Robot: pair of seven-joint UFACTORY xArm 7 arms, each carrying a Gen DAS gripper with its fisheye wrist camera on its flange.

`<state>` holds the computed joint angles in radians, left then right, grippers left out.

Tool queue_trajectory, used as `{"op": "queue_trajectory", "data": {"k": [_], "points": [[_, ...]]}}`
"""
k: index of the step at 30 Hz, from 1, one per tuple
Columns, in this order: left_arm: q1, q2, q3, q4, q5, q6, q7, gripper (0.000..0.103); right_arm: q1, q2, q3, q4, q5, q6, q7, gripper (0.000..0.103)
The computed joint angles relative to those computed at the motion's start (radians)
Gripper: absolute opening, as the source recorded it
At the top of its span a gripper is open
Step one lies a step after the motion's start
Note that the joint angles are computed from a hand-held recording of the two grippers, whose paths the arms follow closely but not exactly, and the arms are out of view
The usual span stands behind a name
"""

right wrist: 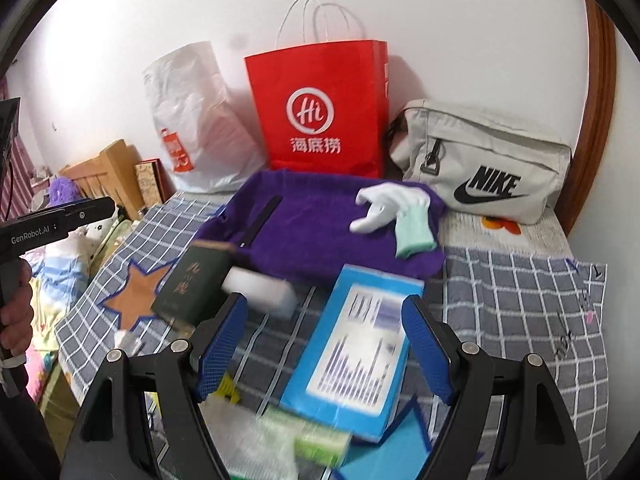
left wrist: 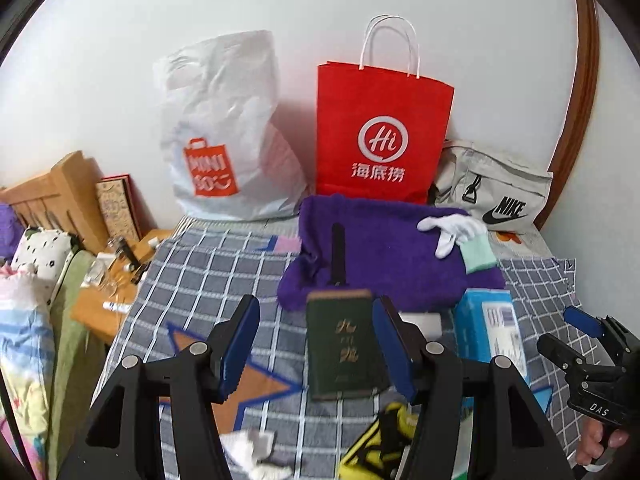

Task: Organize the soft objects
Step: 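Move both tools back toward the remaining items on the sheet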

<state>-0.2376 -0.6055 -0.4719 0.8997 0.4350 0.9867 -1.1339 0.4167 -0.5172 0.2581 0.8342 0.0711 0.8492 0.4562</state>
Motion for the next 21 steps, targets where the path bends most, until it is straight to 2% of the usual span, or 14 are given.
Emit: {"op": "queue_trajectory", "data": {"k": [7, 12, 21], "points": [[-0.050, -0.100, -0.017, -0.087, -0.066, 0.027, -0.044, 0.057, 0.034, -0.113, 0.025, -0.061, 0.024, 0.059, 0.043, 0.079], [-0.065, -0.154, -0.058, -0.120, -0.088, 0.055, -0.076, 0.057, 0.056, -0.178, 0.041, -0.089, 0.038, 0.099, 0.069, 0.079], [-0.095, -0.196, -0.091, -0.170, -0.120, 0.072, -0.107, 0.057, 0.100, -0.261, 0.056, -0.157, 0.084, 0.143, 0.106, 0.079]]}}
